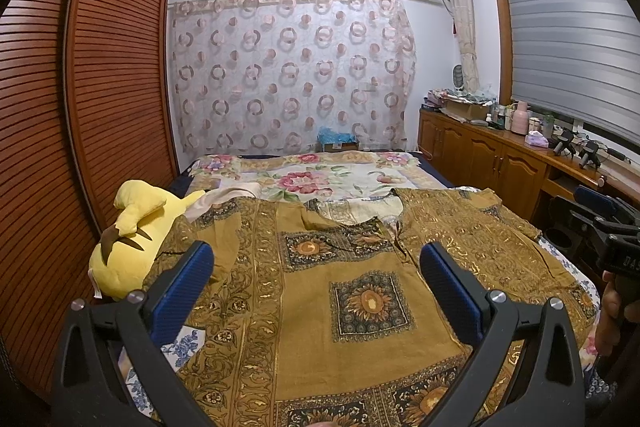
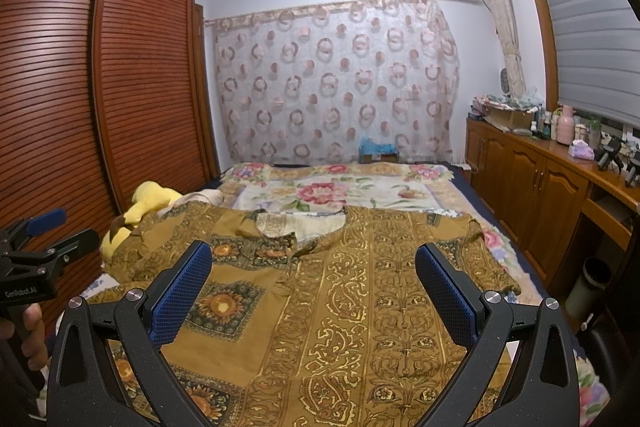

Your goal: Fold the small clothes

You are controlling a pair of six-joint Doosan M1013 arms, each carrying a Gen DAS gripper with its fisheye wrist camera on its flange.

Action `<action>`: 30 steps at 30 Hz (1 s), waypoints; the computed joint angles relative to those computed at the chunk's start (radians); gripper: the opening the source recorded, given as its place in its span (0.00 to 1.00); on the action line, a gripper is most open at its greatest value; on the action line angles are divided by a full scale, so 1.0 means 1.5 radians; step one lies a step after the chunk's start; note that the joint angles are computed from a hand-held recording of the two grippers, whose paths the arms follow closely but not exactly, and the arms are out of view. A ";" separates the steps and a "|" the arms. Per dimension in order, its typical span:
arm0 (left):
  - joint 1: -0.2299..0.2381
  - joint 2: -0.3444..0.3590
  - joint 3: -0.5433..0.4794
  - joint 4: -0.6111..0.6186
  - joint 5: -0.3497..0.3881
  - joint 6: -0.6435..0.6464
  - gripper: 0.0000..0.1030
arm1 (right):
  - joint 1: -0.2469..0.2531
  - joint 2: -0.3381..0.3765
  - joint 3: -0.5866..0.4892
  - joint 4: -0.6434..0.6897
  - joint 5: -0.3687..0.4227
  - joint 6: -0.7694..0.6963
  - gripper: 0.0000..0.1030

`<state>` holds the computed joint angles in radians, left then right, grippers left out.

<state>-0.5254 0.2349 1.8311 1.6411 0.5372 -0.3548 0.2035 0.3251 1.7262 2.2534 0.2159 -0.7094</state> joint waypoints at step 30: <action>0.111 0.032 0.021 -0.243 -0.069 0.224 1.00 | 0.016 0.072 -0.071 -0.562 0.045 0.491 1.00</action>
